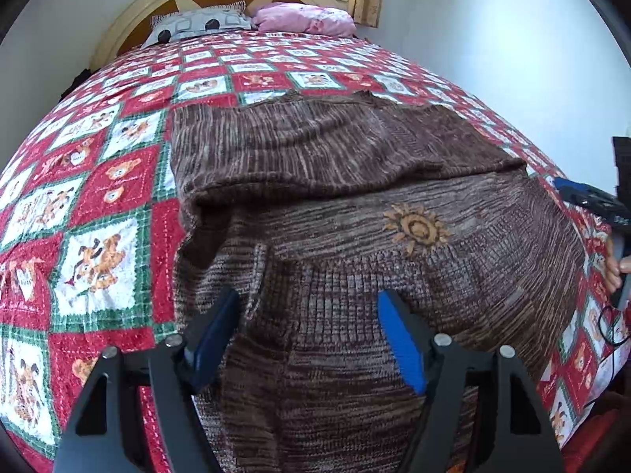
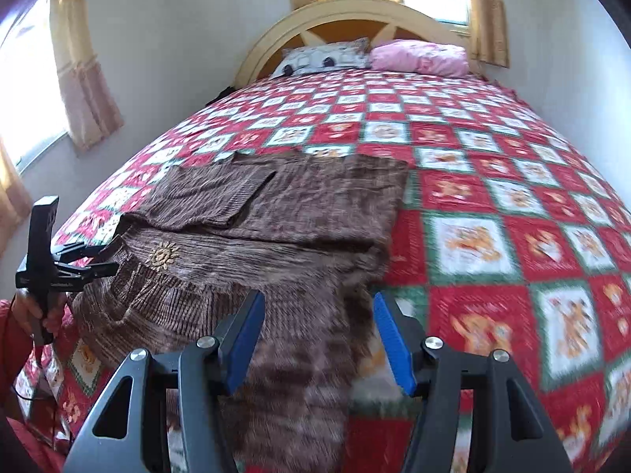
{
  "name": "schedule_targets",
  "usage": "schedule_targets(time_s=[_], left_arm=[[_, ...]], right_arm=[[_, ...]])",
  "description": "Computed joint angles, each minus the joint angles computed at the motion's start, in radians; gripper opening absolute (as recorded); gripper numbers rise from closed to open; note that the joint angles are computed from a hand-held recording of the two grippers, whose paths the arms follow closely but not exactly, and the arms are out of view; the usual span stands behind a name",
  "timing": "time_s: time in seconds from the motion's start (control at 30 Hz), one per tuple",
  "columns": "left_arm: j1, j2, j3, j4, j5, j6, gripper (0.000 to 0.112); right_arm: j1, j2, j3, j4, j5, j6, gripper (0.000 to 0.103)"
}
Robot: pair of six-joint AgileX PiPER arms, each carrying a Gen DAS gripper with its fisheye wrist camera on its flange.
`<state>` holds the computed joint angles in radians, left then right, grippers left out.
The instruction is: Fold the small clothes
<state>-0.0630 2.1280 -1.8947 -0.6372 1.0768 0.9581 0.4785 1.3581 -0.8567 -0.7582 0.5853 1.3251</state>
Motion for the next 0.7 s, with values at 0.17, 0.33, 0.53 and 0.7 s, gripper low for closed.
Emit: schedule_targets(time_s=[0.17, 0.33, 0.53, 0.7], left_arm=[[0.004, 0.008, -0.011, -0.005, 0.008, -0.008, 0.055], [0.039, 0.039, -0.062, -0.038, 0.066, -0.055, 0.015], [0.057, -0.033, 0.044, -0.086, 0.021, -0.006, 0.01], [0.087, -0.072, 0.033, -0.163, 0.038, -0.009, 0.01]], right_arm=[[-0.017, 0.172, -0.111, 0.077, 0.044, -0.15, 0.017], [0.062, 0.161, -0.104, -0.027, 0.112, -0.044, 0.005], [0.123, 0.073, -0.094, -0.063, 0.162, 0.025, 0.004], [0.154, 0.032, -0.142, -0.089, 0.233, 0.009, 0.004]])
